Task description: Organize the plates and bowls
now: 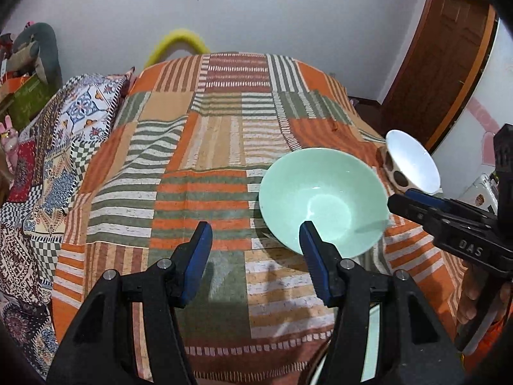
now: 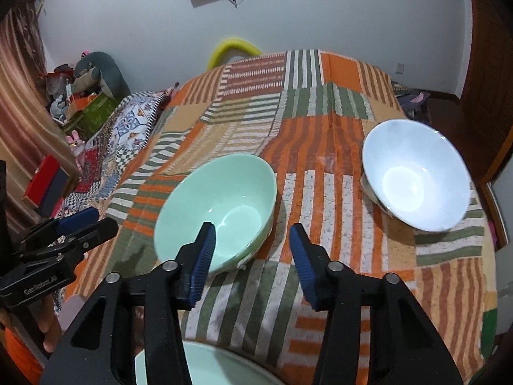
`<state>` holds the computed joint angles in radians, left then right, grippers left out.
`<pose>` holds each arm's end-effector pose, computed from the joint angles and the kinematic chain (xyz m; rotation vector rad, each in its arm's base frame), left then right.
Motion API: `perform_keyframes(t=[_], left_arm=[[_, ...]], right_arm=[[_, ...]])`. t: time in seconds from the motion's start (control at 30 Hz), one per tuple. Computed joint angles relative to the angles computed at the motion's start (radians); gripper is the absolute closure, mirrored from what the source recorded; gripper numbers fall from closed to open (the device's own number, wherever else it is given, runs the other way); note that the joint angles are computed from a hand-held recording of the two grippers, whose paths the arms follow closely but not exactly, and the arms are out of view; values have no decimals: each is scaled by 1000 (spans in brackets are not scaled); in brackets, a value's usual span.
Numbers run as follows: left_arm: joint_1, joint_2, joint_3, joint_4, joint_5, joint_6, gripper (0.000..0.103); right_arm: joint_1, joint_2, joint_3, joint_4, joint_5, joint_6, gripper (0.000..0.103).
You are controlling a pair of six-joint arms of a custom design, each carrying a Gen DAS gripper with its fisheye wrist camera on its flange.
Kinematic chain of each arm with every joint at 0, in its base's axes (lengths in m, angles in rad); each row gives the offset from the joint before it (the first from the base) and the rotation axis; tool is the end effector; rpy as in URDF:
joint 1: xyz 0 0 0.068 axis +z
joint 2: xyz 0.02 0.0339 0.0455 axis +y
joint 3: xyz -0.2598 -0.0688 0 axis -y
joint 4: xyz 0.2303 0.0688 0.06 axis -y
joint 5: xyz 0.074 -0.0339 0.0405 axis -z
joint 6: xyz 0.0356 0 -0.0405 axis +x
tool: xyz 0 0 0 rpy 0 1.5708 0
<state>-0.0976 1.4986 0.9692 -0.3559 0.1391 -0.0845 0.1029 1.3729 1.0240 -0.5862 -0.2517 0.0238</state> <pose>0.2976 -0.0341 0.2235 0.0773 2.4595 -0.2505 0.2679 0.0366 0.2586 -0.2028 2.4932 0.3676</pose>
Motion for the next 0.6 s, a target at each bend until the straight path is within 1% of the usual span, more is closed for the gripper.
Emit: perform_keyframes(t=[0.07,0.27,0.37,0.43,0.47,0.6], left_arm=[[4,31,14,5,-2,-1,47],[23,99,35,28,29,-4,48],[20,140,59,20,34,-4,49],[16,160,71,16,37,-1,52],[12,173,80,13,37,0,54],[6,207,99,10,42,-5,56]], right_arm=[[6,44,19,1,4,3,70],[7,135,50,1,-6,-1,80],[-3,140,46,9,-16,3,83],[-13,143,46,8,-29,-3,83],[-15,141,44,8,-28,-10,84],[-1,128,26,14,-1,-46,84]])
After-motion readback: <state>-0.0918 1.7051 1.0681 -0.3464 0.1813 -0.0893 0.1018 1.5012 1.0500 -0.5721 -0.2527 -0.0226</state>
